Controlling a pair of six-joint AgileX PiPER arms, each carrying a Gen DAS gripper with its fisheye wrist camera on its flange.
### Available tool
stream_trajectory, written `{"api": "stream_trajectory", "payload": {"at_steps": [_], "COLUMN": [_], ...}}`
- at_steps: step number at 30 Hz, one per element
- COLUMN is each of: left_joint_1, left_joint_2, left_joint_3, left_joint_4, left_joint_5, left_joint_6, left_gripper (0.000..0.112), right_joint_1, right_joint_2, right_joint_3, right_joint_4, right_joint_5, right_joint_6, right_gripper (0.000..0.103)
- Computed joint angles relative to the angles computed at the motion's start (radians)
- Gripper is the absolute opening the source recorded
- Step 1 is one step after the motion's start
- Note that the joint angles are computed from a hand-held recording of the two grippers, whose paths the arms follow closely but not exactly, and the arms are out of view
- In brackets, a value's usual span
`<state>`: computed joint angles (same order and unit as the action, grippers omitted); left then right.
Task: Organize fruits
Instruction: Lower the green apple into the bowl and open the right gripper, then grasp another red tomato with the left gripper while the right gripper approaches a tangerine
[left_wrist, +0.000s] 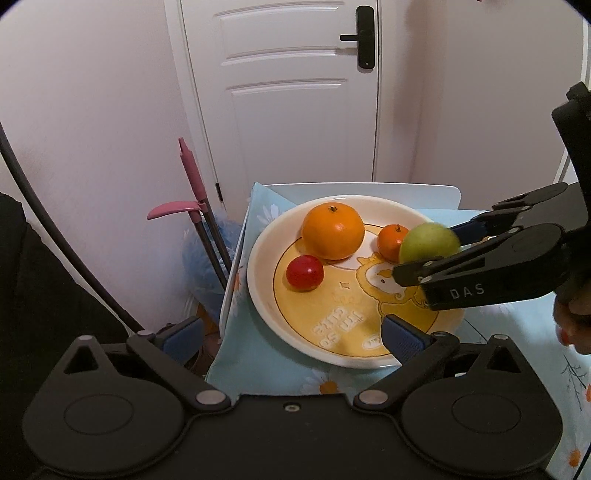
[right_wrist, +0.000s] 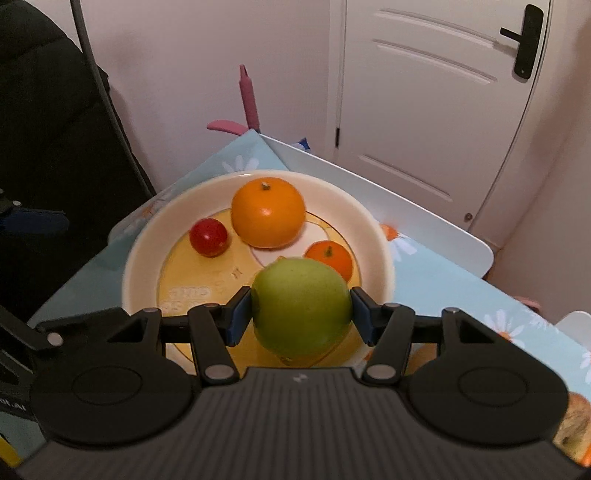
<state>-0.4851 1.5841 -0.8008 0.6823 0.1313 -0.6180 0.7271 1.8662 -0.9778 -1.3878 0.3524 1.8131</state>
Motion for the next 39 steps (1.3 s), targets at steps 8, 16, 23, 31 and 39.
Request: {"api": "stream_trajectory", "payload": {"at_steps": [8,16,23,31,39], "left_joint_1": [-0.016,-0.034,-0.051,-0.083,-0.231], "left_joint_2": [-0.055,-0.131,-0.178,-0.207,-0.207], "left_joint_3": [0.029,0.045,0.039,0.037,0.023], "left_joint_4": [0.048,0.014,-0.044,-0.295,-0.100], "left_joint_5": [0.020,0.059,0.075,0.048,0.094], "left_joint_6": [-0.044,-0.005,0.062,0.338,0.084], "left_gripper": [0.103,0.103,0.103,0.103,0.103], "right_joint_1": [0.047,0.162,0.284,0.432,0.556], "right_joint_2": [-0.092,-0.210,-0.306,-0.426,-0.600], "right_joint_3": [0.048,0.092,0.128,0.197,0.342], "right_joint_4": [-0.026,0.138,0.222,0.313,0.378], "right_joint_5": [0.094,0.259,0.441,0.673,0.853], "right_joint_6": [0.095,0.035,0.086,0.174,0.243], "right_gripper": [0.103,0.103,0.103,0.103,0.103]}}
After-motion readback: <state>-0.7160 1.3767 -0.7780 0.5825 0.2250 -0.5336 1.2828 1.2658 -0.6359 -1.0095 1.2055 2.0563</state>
